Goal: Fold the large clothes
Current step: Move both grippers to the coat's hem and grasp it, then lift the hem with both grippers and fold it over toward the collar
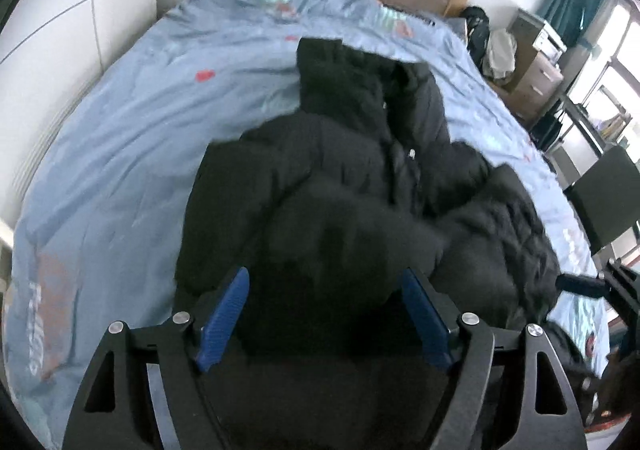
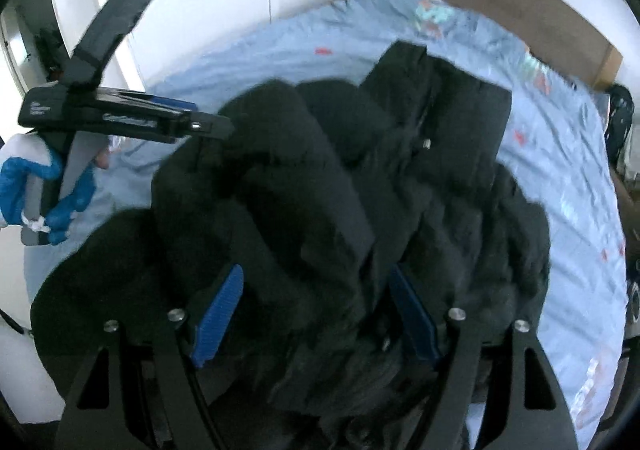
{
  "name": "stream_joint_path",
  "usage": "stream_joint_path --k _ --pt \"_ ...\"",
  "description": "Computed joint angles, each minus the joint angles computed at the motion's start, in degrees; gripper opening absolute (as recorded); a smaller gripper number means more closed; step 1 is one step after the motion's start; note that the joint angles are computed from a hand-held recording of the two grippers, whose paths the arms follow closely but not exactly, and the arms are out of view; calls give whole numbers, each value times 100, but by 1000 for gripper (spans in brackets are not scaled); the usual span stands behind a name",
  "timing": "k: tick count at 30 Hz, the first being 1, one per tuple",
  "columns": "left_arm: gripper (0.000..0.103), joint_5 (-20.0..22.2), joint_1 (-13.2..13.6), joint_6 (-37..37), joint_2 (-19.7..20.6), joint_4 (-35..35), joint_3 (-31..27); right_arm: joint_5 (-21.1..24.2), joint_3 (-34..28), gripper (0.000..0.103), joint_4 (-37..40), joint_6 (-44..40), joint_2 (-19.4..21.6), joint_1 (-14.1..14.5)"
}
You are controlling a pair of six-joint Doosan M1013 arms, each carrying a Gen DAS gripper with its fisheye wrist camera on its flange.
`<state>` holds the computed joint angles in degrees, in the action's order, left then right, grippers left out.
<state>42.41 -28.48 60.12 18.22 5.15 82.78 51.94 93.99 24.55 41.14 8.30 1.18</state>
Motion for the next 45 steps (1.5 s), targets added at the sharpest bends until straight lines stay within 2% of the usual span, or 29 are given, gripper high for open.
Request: stream_joint_path --k 5,8,11,14,17,23,28,34,37,45 --pt "78 113 31 154 365 -213 -186 -84 -30 75 -137 74 195 76" --pt "80 151 24 170 490 -343 -40 49 63 75 -321 101 353 67" --pt "82 153 34 274 497 -542 65 288 174 75 -184 98 476 -78" --pt "82 511 57 373 514 -604 -98 503 88 75 -152 121 497 -151" --pt "82 542 77 379 414 -552 -153 647 -46 75 -56 -68 429 -205" --pt "86 593 194 438 418 -409 -536 614 -592 75 261 -317 530 -438" --pt "91 632 371 565 784 -500 -1226 192 -1298 75 109 129 1001 -509" --pt "91 786 598 633 1344 -772 -2049 60 -2363 75 105 1031 1802 -558" --pt "91 798 692 526 1629 -914 -2449 132 -2912 75 144 1500 2220 -569" --pt "92 629 923 -159 2401 -1482 -3418 708 -4339 75 641 2834 3357 -693"
